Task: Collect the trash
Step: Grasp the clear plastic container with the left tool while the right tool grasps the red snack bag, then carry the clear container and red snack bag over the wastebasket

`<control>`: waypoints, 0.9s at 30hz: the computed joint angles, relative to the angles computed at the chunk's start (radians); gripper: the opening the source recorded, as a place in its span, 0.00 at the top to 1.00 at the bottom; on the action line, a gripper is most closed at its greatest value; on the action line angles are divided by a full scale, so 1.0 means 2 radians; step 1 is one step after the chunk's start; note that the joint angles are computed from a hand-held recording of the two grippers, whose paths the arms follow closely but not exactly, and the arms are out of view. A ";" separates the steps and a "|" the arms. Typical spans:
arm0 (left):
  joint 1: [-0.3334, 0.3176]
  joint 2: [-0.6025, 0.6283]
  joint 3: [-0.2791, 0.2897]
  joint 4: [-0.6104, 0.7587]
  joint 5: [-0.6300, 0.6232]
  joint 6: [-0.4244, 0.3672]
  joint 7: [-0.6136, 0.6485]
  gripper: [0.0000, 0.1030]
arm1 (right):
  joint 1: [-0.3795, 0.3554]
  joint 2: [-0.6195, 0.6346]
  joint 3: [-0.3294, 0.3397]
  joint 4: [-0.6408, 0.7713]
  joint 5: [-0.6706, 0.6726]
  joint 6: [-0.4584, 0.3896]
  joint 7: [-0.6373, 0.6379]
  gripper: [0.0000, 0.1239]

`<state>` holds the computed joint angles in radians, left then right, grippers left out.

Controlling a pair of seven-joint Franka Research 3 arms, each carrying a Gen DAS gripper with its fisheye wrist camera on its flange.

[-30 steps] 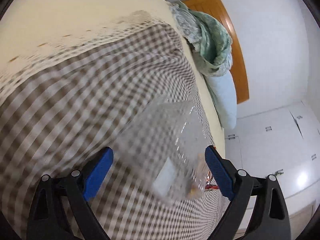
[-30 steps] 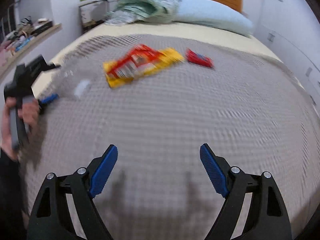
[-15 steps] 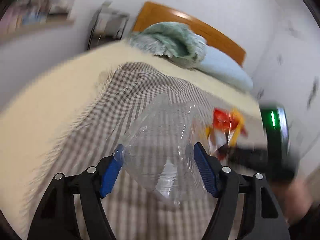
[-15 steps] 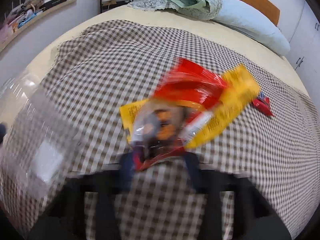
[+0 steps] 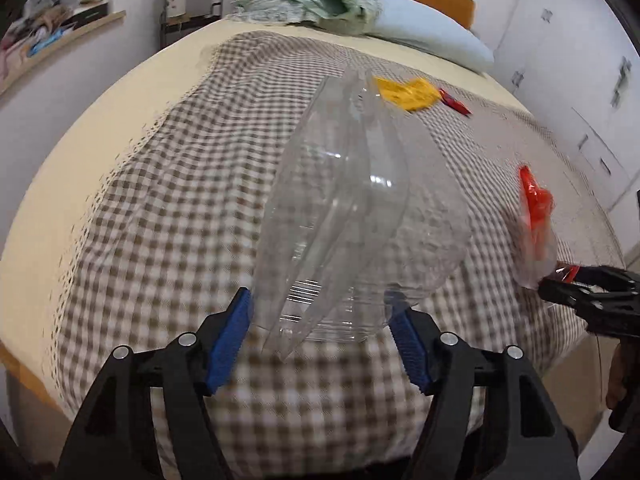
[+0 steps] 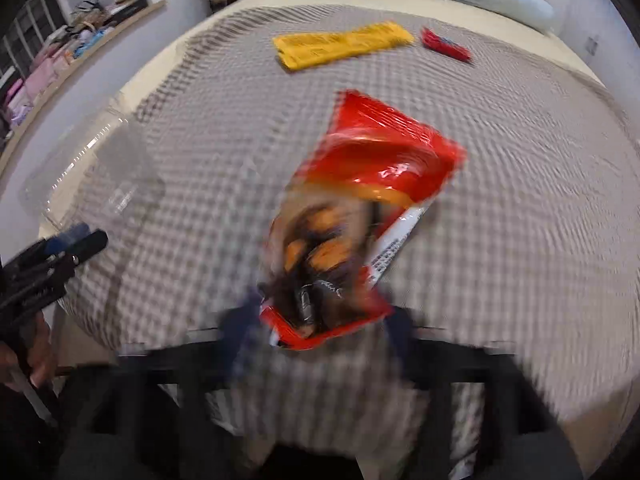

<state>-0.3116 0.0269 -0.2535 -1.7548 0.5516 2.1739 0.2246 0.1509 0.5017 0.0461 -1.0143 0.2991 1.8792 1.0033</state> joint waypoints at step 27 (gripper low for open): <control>-0.028 -0.023 -0.033 0.042 0.077 -0.081 -0.063 0.42 | -0.023 -0.119 -0.004 -0.185 0.071 0.144 0.015 0.91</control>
